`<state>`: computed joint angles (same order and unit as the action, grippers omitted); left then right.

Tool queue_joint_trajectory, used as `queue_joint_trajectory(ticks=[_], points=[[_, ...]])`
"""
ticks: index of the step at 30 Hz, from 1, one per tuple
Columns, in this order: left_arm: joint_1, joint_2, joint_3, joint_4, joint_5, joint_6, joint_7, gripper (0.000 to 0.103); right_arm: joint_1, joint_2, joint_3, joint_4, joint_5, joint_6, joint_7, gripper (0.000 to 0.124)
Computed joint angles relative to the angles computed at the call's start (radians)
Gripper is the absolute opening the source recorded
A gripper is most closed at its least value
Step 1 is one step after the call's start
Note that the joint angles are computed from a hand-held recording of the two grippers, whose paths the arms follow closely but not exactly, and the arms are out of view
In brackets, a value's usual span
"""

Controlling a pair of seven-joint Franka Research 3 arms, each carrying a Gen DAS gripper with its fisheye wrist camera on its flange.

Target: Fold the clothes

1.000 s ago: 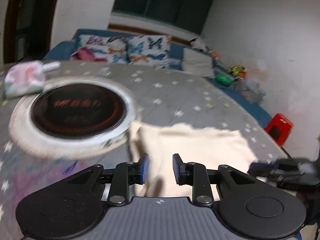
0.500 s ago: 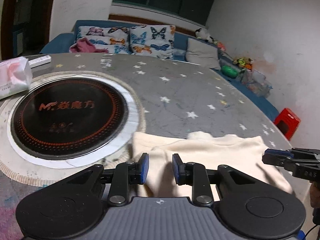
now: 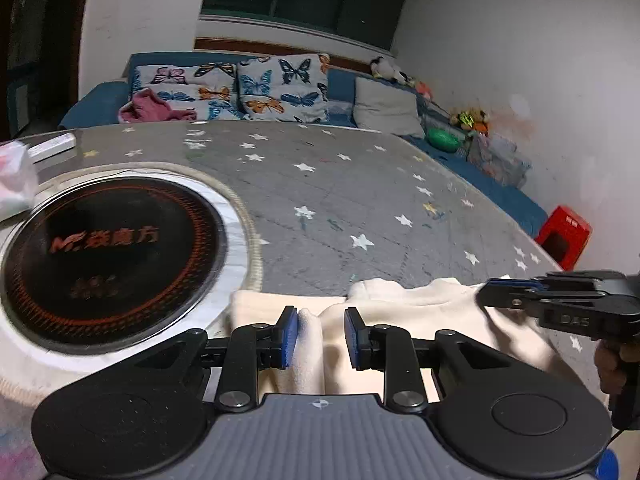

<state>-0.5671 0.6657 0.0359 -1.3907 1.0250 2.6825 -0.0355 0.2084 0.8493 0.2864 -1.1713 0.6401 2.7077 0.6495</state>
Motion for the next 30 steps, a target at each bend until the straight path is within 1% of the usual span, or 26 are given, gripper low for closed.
queue_joint_trajectory(ticks=[1,4,7,9,11,12,14,16,17,19,23,27,30], points=[[0.007,0.014,-0.007,0.019,-0.015,-0.008,0.018,0.027,0.023,0.016,-0.026,0.025,-0.025,-0.007,0.03,0.012],[0.014,0.043,-0.01,0.065,-0.053,-0.032,0.055,0.027,0.038,0.025,-0.037,0.036,-0.053,0.013,0.05,0.012],[0.0,0.04,0.014,0.062,-0.033,-0.009,0.035,0.027,0.015,-0.01,0.0,-0.019,-0.04,0.055,0.007,0.012],[-0.008,0.041,0.023,0.067,-0.013,0.005,0.032,0.027,-0.004,-0.029,0.029,-0.048,-0.018,0.065,-0.032,0.012],[-0.009,0.06,0.018,0.094,-0.012,0.006,0.06,0.028,-0.019,-0.043,0.051,-0.067,0.006,0.057,-0.064,0.013],[-0.007,0.075,0.01,0.115,-0.025,-0.004,0.088,0.028,-0.022,-0.048,0.056,-0.077,0.015,0.053,-0.078,0.013],[0.003,0.109,-0.007,0.158,-0.065,-0.021,0.151,0.028,-0.011,-0.057,0.045,-0.098,0.017,0.055,-0.091,0.013],[0.01,0.136,-0.014,0.19,-0.11,-0.036,0.197,0.028,-0.001,-0.065,0.035,-0.118,0.015,0.058,-0.101,0.014],[0.01,0.143,-0.012,0.195,-0.126,-0.036,0.206,0.029,0.001,-0.075,0.036,-0.138,0.018,0.073,-0.113,0.014],[0.001,0.138,0.006,0.187,-0.134,-0.024,0.198,0.03,-0.016,-0.099,0.058,-0.175,0.041,0.091,-0.15,0.015],[-0.023,0.112,0.035,0.155,-0.117,-0.008,0.163,0.029,-0.062,-0.157,0.11,-0.257,0.122,0.099,-0.254,0.02],[-0.044,0.075,0.052,0.108,-0.072,0.001,0.106,0.031,-0.078,-0.209,0.118,-0.331,0.189,0.087,-0.346,0.024],[-0.061,0.045,0.056,0.074,-0.028,-0.015,0.058,0.031,-0.077,-0.244,0.117,-0.386,0.244,0.11,-0.416,0.027]])
